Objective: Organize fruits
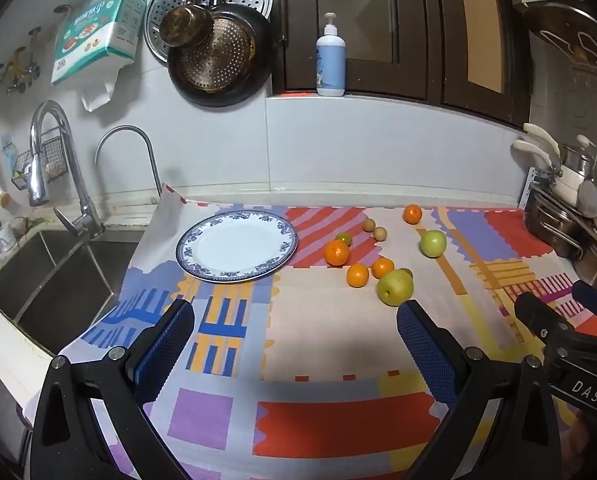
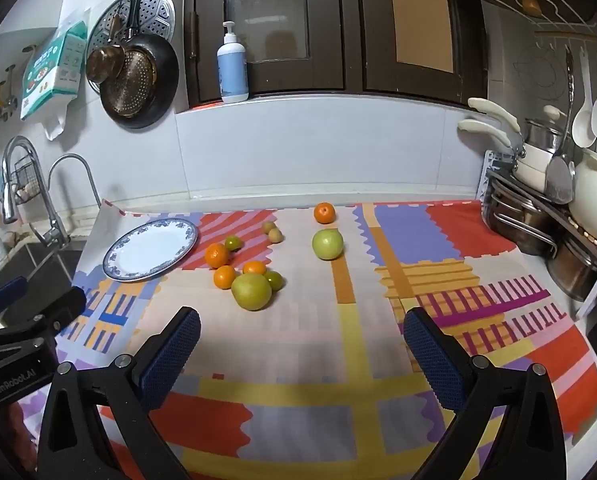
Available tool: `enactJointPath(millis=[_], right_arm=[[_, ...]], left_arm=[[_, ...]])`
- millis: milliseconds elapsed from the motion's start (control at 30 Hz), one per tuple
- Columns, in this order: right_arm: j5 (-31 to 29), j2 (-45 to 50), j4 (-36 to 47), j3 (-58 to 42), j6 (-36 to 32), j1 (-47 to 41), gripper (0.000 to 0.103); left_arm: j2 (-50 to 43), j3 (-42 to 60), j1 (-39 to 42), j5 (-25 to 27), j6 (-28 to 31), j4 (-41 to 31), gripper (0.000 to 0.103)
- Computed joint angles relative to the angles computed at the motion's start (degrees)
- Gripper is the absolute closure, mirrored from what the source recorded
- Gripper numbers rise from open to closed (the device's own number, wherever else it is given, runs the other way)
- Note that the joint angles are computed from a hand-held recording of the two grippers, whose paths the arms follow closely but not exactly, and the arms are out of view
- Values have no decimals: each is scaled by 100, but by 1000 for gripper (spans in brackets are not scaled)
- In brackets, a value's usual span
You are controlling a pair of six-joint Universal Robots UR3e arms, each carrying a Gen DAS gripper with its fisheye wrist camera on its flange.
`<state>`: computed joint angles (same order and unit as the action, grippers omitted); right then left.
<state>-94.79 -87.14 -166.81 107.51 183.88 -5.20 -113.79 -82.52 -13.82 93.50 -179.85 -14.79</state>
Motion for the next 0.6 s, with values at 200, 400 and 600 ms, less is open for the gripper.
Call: enactJointPath(millis=[200, 400, 600], right_arm=[[15, -35, 120, -23, 34, -27, 0], [21, -71, 79, 28, 74, 10, 0], [54, -24, 60, -13, 42, -27, 0]], left_arm=[[226, -169, 285, -422, -31, -124, 0], [57, 81, 180, -294, -50, -279, 0], [39, 147, 157, -281, -80, -340, 0]])
